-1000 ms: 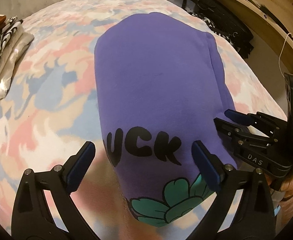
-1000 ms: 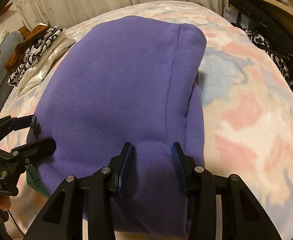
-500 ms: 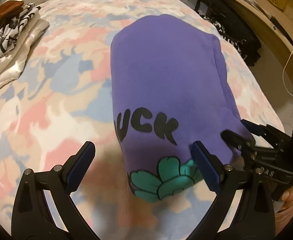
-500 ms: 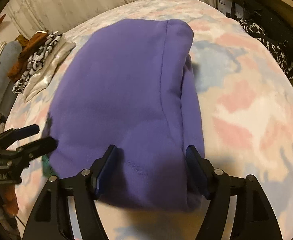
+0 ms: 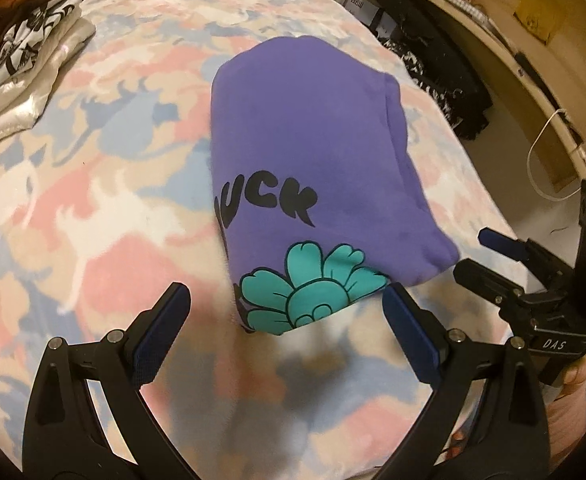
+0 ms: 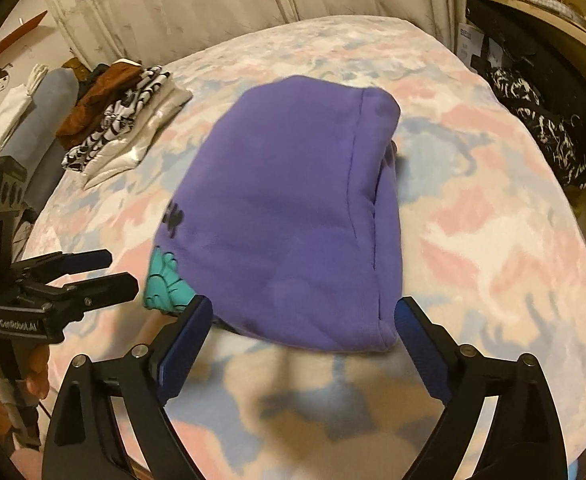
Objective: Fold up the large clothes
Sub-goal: 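Grasp the folded hoodie's sides with both tools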
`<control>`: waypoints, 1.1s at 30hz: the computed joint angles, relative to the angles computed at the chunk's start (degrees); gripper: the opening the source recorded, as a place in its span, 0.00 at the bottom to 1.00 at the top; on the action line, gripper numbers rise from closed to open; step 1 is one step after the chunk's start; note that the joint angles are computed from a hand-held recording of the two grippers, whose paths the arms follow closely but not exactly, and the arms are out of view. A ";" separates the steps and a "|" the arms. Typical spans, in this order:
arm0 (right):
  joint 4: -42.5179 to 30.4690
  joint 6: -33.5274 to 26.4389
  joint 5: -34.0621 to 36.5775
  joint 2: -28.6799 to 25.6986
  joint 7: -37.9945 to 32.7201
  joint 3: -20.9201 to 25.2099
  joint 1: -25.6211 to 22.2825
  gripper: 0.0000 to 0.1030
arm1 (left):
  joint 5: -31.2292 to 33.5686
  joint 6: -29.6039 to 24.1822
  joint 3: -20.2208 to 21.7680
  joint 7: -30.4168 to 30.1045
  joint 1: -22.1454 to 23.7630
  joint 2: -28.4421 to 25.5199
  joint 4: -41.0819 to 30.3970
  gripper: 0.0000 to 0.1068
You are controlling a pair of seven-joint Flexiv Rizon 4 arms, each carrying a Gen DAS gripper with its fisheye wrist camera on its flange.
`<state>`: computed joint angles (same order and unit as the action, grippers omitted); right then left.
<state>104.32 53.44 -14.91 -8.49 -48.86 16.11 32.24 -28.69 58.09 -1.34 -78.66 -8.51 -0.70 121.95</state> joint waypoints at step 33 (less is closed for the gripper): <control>-20.23 -3.60 40.11 -19.41 -28.55 5.07 -15.09 0.93 | -27.37 -1.77 -6.36 18.95 4.26 -16.29 -7.46 0.96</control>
<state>84.10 49.84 25.21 -27.89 -77.40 21.18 17.15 -56.06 56.32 -7.70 -59.72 -4.25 -16.98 114.48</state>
